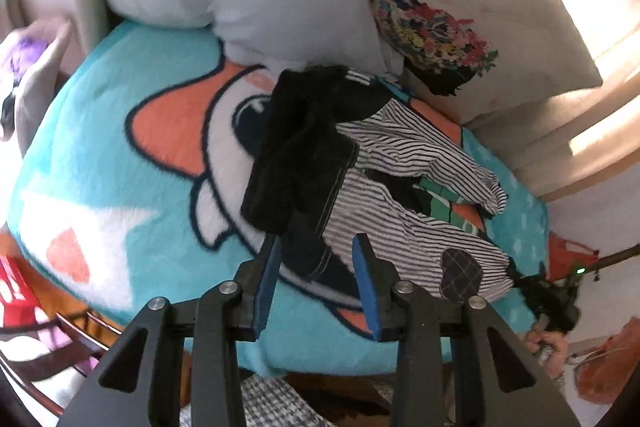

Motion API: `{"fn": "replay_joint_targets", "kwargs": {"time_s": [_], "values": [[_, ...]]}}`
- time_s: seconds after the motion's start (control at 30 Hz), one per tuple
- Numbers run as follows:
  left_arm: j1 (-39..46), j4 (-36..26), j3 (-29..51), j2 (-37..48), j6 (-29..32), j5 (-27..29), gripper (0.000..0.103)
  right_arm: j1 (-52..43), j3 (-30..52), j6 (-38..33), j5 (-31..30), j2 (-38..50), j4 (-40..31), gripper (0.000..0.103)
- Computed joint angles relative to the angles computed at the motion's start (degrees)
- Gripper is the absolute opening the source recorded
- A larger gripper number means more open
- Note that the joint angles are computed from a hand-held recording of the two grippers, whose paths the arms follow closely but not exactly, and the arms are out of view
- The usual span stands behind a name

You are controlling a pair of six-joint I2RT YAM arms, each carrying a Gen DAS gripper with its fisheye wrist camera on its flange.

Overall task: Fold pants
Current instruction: 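Lay the pants flat on the blanket and smooth the legs with both grippers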

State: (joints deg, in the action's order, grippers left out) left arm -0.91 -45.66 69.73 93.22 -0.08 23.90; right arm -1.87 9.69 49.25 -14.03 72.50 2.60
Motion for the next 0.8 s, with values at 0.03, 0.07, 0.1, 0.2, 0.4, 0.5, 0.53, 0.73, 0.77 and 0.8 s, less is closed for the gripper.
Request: {"fn": "replay_joint_targets", "kwargs": {"time_s": [0.03,0.07,0.1,0.2,0.4,0.5,0.53,0.73,0.77,0.8], "values": [[-1.2,0.5,0.9,1.0,-0.2,-0.9,0.036,1.2,0.8,1.4,2.4,-3.2,-3.9,0.012],[-2.3,0.8,1.9,2.0,-0.4,-1.5,0.036,1.8,2.5,1.7,4.6,-5.5,-7.5,0.016],[-3.5,1.2,3.2,3.3,-0.7,-1.9,0.036,3.8,4.1,3.4,8.1,-9.0,-11.9,0.024],[-7.9,2.7,9.0,9.0,-1.2,-3.5,0.036,8.4,9.5,4.7,17.2,-12.9,-18.1,0.026],[-14.3,1.8,27.3,26.7,-4.1,-9.6,0.036,14.1,24.9,-2.2,7.9,10.3,-4.5,0.026],[-15.9,0.3,34.0,33.2,-3.9,-13.6,0.036,16.2,34.0,-2.9,6.8,23.4,-1.6,0.026],[-16.3,-0.4,35.2,34.8,-3.6,-15.4,0.036,16.3,36.2,-2.5,5.1,26.9,-0.4,0.026],[-15.1,4.5,26.4,32.5,3.8,-16.6,0.036,16.8,33.6,0.4,2.2,33.0,2.3,0.024],[-14.6,4.1,26.2,32.2,4.6,-15.6,0.036,15.7,30.9,0.9,0.7,32.2,5.5,0.023],[-13.4,2.7,26.5,31.9,5.5,-13.7,0.036,15.0,30.3,1.3,0.6,31.5,4.6,0.023]]}}
